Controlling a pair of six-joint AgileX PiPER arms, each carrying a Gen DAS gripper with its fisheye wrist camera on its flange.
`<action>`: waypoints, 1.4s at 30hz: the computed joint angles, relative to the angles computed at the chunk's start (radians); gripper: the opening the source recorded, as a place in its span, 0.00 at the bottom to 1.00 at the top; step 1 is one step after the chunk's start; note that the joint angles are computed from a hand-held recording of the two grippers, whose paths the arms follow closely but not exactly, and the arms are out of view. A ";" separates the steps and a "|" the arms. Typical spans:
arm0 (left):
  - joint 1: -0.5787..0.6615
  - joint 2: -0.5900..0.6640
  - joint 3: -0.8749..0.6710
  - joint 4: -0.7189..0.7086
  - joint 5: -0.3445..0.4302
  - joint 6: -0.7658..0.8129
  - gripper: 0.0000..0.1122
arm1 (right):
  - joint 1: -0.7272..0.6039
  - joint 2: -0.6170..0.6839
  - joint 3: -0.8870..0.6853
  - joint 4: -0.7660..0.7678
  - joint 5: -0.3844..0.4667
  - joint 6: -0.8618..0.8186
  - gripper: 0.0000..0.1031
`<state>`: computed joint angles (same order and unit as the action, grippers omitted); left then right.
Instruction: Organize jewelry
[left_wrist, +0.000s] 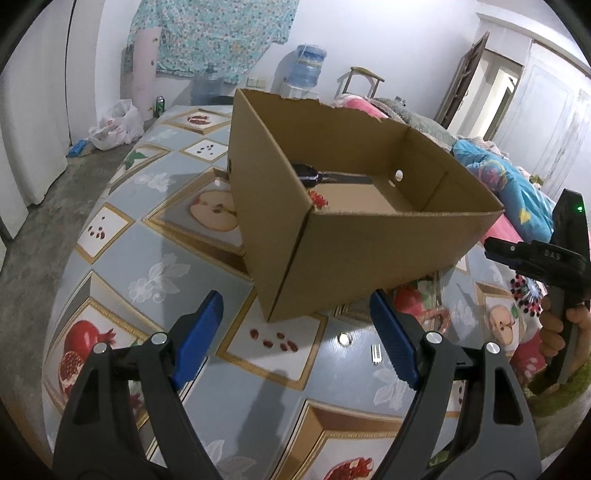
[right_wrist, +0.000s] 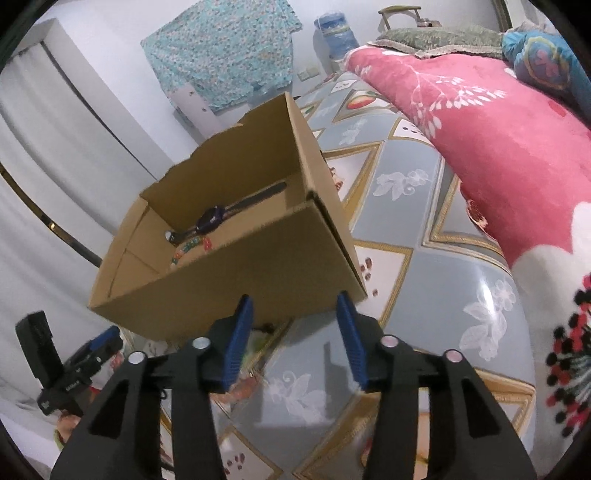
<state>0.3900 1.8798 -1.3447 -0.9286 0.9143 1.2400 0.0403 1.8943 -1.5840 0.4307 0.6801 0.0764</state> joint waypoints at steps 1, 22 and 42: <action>0.002 -0.002 0.003 0.013 0.002 -0.003 0.69 | 0.008 -0.013 0.016 -0.027 0.000 0.012 0.52; -0.014 -0.070 0.209 0.153 -0.194 0.047 0.76 | 0.224 -0.095 0.203 -0.503 0.048 0.177 0.83; -0.059 -0.103 0.249 0.239 -0.253 0.044 0.86 | 0.246 -0.054 0.187 -0.552 0.031 0.235 0.94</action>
<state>0.3314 1.7772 -1.0956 -0.6901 0.6618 1.2838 0.2863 1.8407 -1.3972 -0.1212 0.7115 0.3117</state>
